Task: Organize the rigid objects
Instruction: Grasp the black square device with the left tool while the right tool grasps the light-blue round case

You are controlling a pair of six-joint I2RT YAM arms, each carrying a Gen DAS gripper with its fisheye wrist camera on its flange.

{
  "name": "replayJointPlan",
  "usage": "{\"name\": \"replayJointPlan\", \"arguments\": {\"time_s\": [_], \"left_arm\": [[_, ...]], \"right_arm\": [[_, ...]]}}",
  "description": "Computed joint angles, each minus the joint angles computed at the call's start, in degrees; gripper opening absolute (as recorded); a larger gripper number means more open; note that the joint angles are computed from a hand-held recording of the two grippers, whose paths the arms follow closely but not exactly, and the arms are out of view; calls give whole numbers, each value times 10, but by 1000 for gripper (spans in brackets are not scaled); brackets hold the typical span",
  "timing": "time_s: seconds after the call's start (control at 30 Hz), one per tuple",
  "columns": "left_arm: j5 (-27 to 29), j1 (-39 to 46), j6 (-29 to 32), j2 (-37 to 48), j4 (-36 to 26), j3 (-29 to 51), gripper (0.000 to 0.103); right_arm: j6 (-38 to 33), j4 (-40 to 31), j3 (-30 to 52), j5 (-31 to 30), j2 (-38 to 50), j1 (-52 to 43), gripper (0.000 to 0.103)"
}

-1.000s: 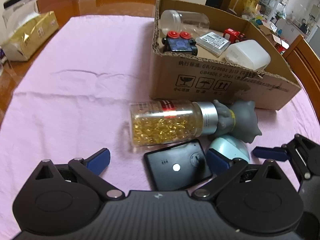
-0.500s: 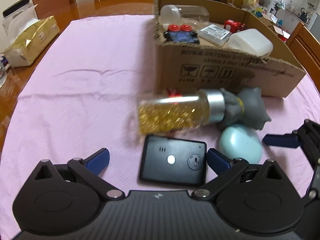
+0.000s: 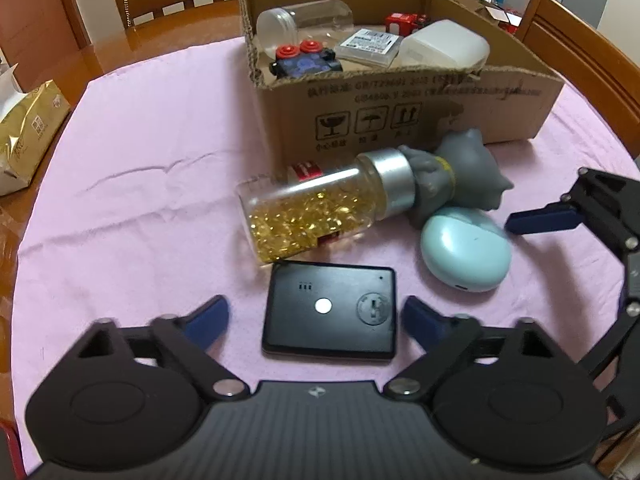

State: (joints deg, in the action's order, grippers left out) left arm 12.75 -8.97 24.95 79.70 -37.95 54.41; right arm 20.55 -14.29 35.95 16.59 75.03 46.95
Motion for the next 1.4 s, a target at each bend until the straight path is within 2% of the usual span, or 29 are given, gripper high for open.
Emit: {"name": "replayJointPlan", "arguments": {"time_s": [0.03,0.07,0.3,0.47,0.77,0.93,1.23,1.4], "left_arm": [[4,-1,5,-5,-6,1,72],[6,-4,9,-9,-8,-1,69],[17,28,32,-9,-13,1,70],[43,77,84,-2,-28,8,70],[67,95,122,4,-30,11,70],[72,99,129,4,-30,9,70],[72,99,132,11,-34,17,69],[72,99,134,11,-35,17,69]], "right_arm": [[-5,3,-3,-3,-3,-1,103],[-10,5,-6,-6,-6,-3,103],[5,-25,26,-6,18,-4,103],[20,-39,70,-4,63,3,103],[83,-98,112,17,88,48,102],[140,-105,118,55,91,41,85],[150,-82,131,79,115,22,74],[154,-84,132,87,112,20,58]]}}
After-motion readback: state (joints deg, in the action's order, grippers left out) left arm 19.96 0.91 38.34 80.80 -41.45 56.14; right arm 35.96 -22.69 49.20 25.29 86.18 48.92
